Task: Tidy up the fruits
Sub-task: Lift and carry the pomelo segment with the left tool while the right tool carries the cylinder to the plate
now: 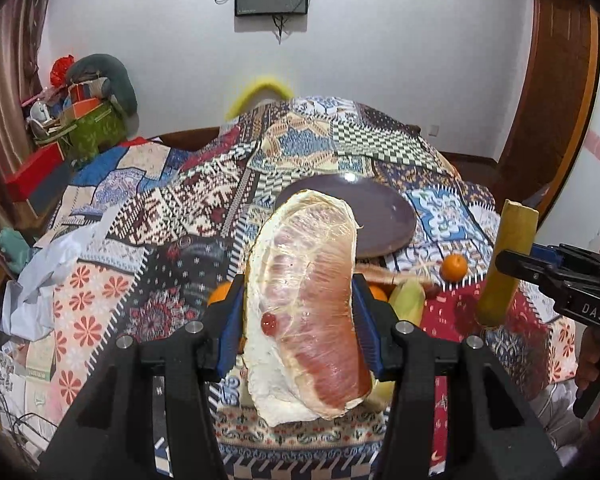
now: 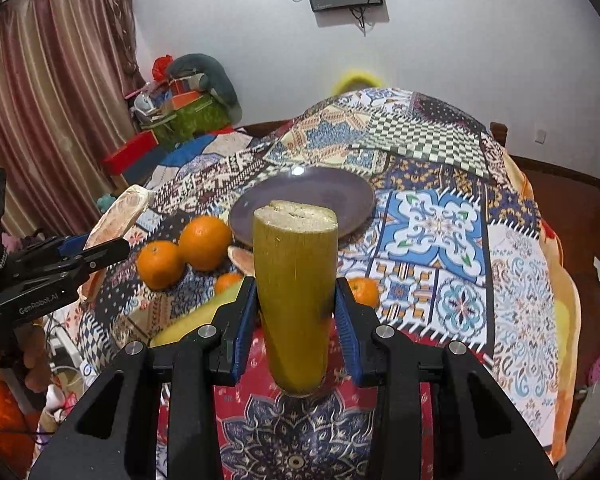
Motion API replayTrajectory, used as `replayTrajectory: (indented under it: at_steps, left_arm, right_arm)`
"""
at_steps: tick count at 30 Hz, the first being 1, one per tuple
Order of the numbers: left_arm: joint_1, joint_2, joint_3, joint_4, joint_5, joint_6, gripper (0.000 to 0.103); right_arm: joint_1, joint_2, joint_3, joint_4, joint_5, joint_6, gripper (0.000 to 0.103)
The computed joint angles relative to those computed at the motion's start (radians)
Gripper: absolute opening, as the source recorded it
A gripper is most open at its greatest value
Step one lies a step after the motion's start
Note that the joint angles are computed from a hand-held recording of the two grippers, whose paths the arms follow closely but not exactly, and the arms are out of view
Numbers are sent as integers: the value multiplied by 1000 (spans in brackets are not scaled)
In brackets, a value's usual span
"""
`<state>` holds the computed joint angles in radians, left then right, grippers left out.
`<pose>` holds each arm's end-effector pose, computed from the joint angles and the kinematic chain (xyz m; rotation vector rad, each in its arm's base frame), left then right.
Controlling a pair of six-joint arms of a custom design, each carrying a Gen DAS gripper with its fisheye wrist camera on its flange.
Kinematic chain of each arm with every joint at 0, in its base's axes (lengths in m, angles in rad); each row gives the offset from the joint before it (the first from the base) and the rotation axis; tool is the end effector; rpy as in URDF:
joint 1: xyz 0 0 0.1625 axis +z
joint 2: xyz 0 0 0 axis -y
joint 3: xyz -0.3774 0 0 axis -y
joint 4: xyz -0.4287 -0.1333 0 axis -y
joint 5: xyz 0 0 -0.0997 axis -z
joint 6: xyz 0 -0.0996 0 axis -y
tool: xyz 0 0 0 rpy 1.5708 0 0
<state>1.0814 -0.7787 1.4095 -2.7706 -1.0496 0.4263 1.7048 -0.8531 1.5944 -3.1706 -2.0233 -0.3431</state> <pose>-0.1890 -0.7439 0.1557 0.9450 2.3659 -0.7638 0.1821 -0.6791 0.1742 0.3239 -2.4103 1.0429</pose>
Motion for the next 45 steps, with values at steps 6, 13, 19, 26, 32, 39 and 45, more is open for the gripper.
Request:
replayTrajectory:
  at_steps: [6, 13, 19, 26, 32, 39, 45]
  left_arm:
    - [-9, 39, -64, -13, -10, 13, 50]
    - [-16, 91, -144, -11, -16, 20, 50]
    - [-19, 145, -223, 2, -21, 26, 50]
    - [-15, 221, -337, 38, -25, 24, 50]
    - [-5, 294, -443, 83, -17, 20, 50]
    - [9, 381, -568, 159, -3, 6, 50]
    - [24, 469, -707, 264, -1, -10, 50]
  right_arm:
    - [1, 9, -34, -17, 6, -16, 34]
    - [1, 26, -81, -34, 14, -41, 34]
    - [-3, 48, -136, -31, 20, -59, 34]
    - [-15, 80, -208, -7, 41, -64, 34]
    - [-24, 118, -279, 35, 52, -72, 34]
    - [-39, 163, -353, 102, 58, -81, 34]
    - [-52, 204, -422, 182, 58, -87, 34]
